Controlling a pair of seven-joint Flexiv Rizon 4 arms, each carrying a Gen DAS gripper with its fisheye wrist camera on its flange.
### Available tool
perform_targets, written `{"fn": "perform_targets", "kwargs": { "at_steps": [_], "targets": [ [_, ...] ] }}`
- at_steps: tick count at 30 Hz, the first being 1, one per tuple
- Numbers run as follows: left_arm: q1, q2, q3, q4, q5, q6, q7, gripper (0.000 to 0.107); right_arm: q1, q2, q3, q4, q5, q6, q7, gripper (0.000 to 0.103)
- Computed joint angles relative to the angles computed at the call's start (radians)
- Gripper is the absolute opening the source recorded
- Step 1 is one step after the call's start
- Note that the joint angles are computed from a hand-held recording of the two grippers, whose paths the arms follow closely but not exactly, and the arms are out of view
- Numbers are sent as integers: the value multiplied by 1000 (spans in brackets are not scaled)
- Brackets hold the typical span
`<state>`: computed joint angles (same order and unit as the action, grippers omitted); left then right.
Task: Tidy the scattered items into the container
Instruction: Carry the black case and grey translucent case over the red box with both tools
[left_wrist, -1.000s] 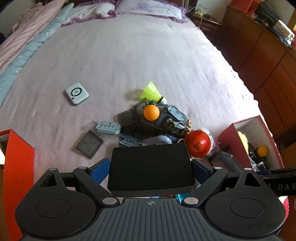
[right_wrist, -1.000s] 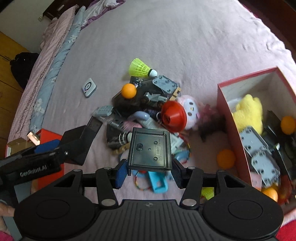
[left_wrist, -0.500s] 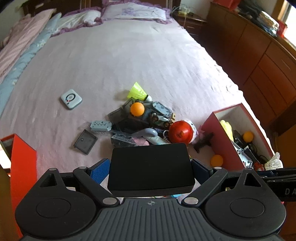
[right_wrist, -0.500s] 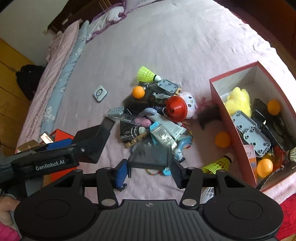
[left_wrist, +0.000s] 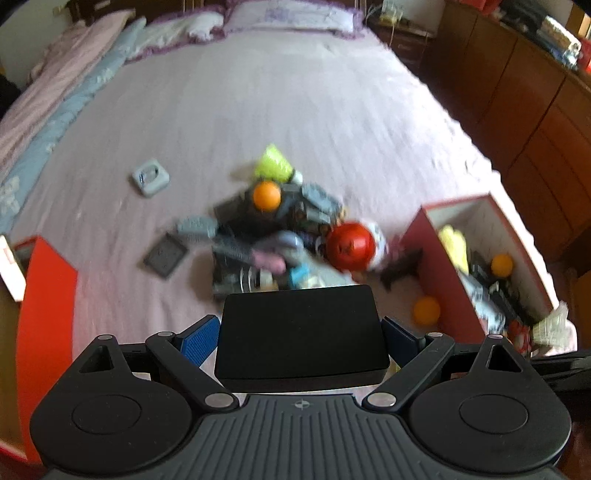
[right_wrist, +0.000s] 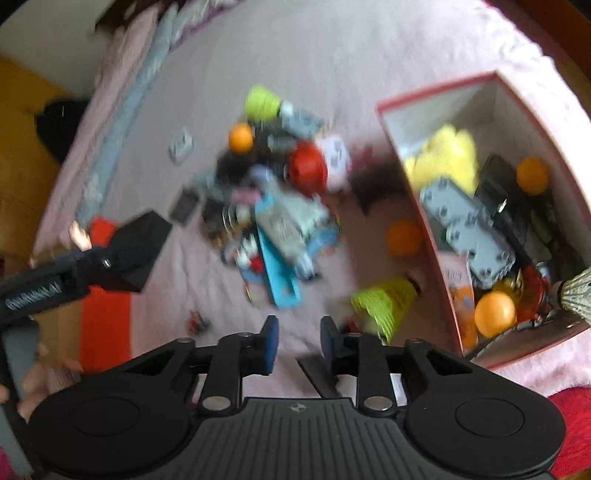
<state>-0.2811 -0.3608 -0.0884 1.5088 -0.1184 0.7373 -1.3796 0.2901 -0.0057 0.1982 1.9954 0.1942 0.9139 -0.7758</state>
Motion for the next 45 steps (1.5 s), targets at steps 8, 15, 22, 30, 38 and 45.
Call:
{"fn": "perform_targets", "kwargs": {
  "at_steps": [8, 15, 22, 30, 38, 45],
  "targets": [
    [27, 37, 7, 65, -7, -42, 52, 93, 65, -139, 31, -26, -42, -35, -73, 50],
    [67, 49, 14, 73, -36, -44, 118, 93, 98, -261, 27, -100, -138, -127, 0, 49],
    [88, 72, 10, 99, -69, -38, 187, 93, 82, -262, 34, -66, -89, -72, 90, 7],
    [78, 64, -6, 102, -118, -23, 193, 93, 48, -140, 49, 10, -6, 37, 120, 7],
    [40, 49, -29, 90, -143, 0, 167, 93, 21, -23, 27, 33, 13, -8, 91, 7],
    [-11, 35, -45, 72, -135, 24, 116, 93, -7, 99, 2, 91, -25, -39, 79, 7]
  ]
}}
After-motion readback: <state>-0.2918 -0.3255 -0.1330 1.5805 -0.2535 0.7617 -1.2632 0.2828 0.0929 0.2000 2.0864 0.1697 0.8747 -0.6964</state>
